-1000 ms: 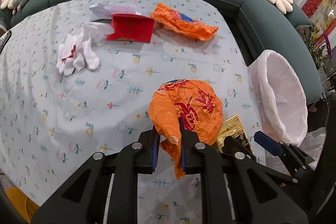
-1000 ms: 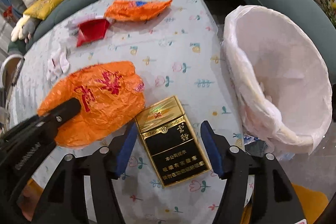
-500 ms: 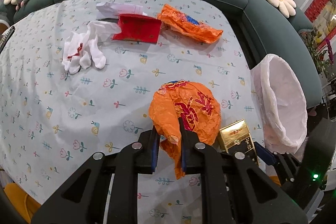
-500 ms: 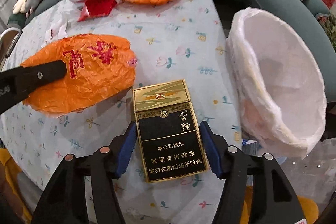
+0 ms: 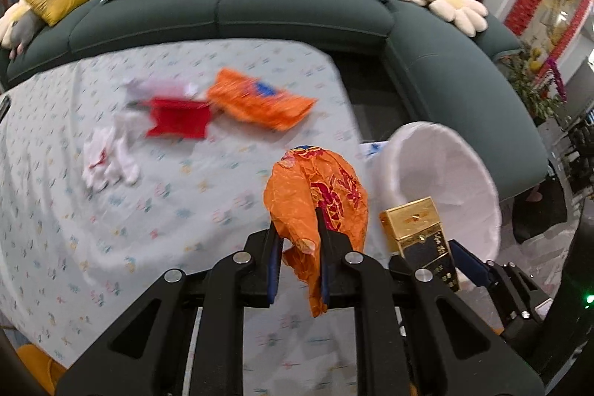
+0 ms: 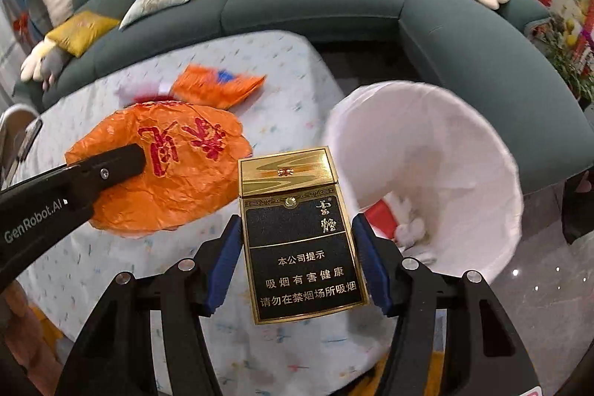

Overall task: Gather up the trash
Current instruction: 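Lift the box and orange bag with both grippers over the wastebasket, then open both grippers to drop the box and bag into the wastebasket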

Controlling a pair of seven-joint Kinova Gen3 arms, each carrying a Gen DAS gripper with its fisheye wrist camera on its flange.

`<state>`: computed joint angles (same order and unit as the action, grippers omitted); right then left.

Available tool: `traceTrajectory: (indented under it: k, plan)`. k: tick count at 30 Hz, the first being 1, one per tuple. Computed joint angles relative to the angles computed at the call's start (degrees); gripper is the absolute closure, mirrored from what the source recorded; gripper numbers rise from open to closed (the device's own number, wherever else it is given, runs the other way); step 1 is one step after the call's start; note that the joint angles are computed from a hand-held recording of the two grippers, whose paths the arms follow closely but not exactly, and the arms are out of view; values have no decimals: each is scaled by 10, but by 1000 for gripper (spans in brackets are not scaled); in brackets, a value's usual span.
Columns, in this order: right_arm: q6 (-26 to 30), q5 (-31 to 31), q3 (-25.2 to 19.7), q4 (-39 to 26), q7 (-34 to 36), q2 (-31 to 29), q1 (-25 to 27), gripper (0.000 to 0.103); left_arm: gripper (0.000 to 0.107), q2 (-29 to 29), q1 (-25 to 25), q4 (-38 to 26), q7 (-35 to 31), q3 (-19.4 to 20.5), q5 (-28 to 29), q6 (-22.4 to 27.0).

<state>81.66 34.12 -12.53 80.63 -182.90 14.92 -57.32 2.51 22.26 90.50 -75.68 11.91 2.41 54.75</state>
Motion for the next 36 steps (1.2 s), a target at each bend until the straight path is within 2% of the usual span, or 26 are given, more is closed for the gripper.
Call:
traceTrajectory:
  k: [8,15,25,27,29,32,36]
  plan:
    - [30,8,-17,68,-36,-71,28,45,92,52,76,-76,49,31,-50,11]
    - [39,-5,-51,135,-68,-128,76,45,92,105,146,-131,77,31,-84,27]
    - [-2,-31,-74,193,-69,-172,149,45,89,151,192,-172,77,16,-89,43]
    - [-6,-32,-78,197,-67,-175,156,45,86,156,202,-173,84,10,-100,43]
    - [-14,-33,-79,200,-62,-177,164,44,78,156,206,-171,90,7,-106,41]
    - [-15,-30,-81,199,-63,-174,170,44,56,154,207,-164,105,0,-114,37]
    - [-12,-28,-82,191,-61,-167,170,44,50,148,204,-155,119,-3,-125,33]
